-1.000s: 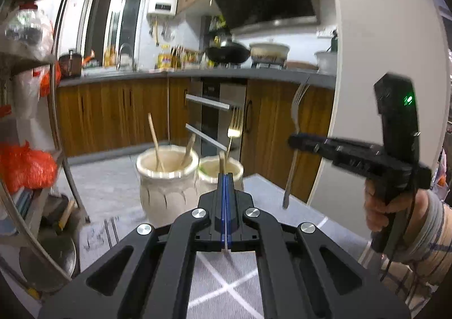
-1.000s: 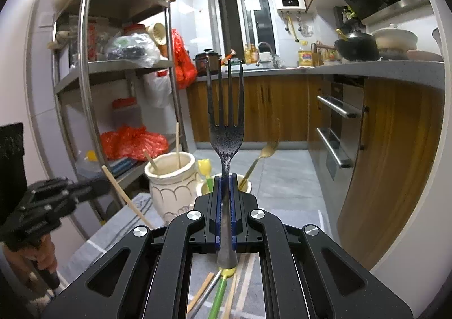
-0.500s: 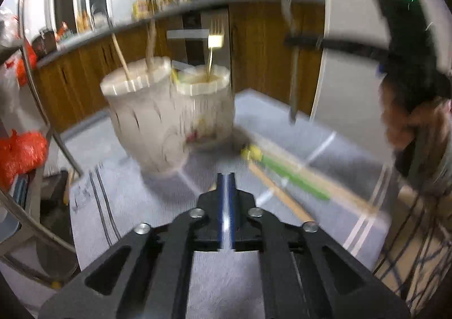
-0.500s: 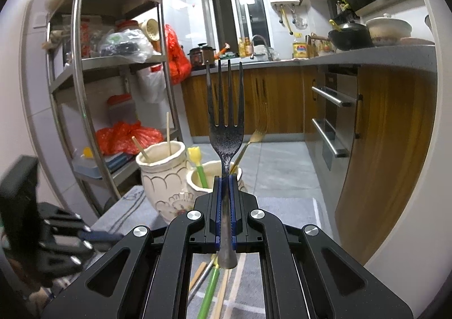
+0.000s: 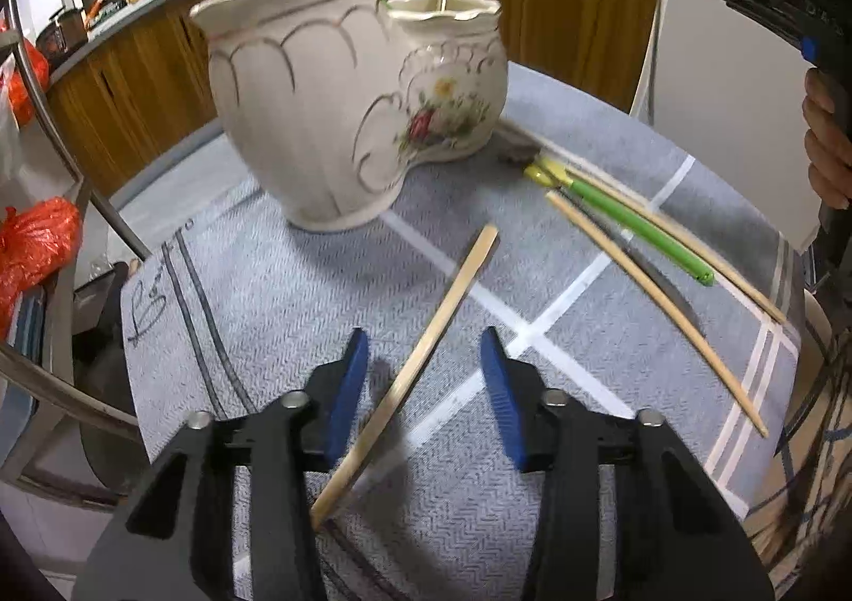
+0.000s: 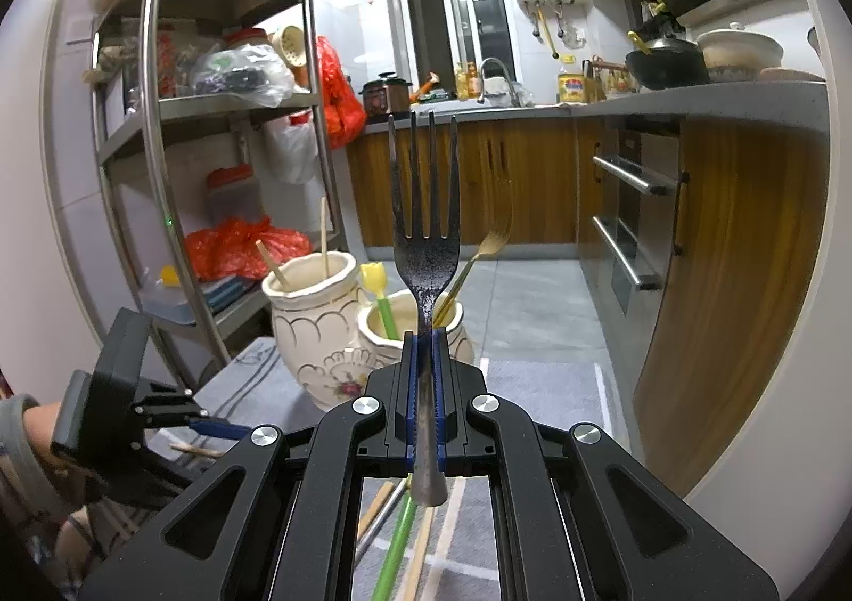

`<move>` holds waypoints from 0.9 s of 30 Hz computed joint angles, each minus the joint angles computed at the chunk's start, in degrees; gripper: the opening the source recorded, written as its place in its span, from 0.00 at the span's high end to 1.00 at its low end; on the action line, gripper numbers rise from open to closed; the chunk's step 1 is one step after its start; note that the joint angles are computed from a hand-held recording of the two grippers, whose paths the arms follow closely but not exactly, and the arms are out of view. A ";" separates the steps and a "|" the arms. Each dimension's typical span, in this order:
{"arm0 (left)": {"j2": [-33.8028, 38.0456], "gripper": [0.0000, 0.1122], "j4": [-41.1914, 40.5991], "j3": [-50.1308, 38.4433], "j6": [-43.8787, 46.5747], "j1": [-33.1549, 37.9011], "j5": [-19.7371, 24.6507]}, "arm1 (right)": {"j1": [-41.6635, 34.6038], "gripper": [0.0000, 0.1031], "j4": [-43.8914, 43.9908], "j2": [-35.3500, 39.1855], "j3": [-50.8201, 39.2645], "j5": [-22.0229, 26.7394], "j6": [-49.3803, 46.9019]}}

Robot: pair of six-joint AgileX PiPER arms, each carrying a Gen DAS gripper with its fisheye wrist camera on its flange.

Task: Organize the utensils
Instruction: 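Lift and carry the chopstick toward the holder while the right tool carries the fork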

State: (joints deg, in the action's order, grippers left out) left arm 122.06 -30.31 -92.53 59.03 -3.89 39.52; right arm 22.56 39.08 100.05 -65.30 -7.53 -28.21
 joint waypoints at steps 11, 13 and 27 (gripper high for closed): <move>-4.52 0.95 -14.80 5.46 12.80 2.14 0.17 | 1.42 0.94 4.95 -0.51 0.90 -1.98 -4.20; -6.91 0.95 -23.75 8.83 20.54 3.39 -0.01 | 1.45 0.94 3.96 -0.62 1.02 -2.13 -3.07; -12.86 0.95 -63.22 14.47 43.56 10.28 10.89 | 1.80 0.94 9.53 1.16 -4.24 -0.09 -10.49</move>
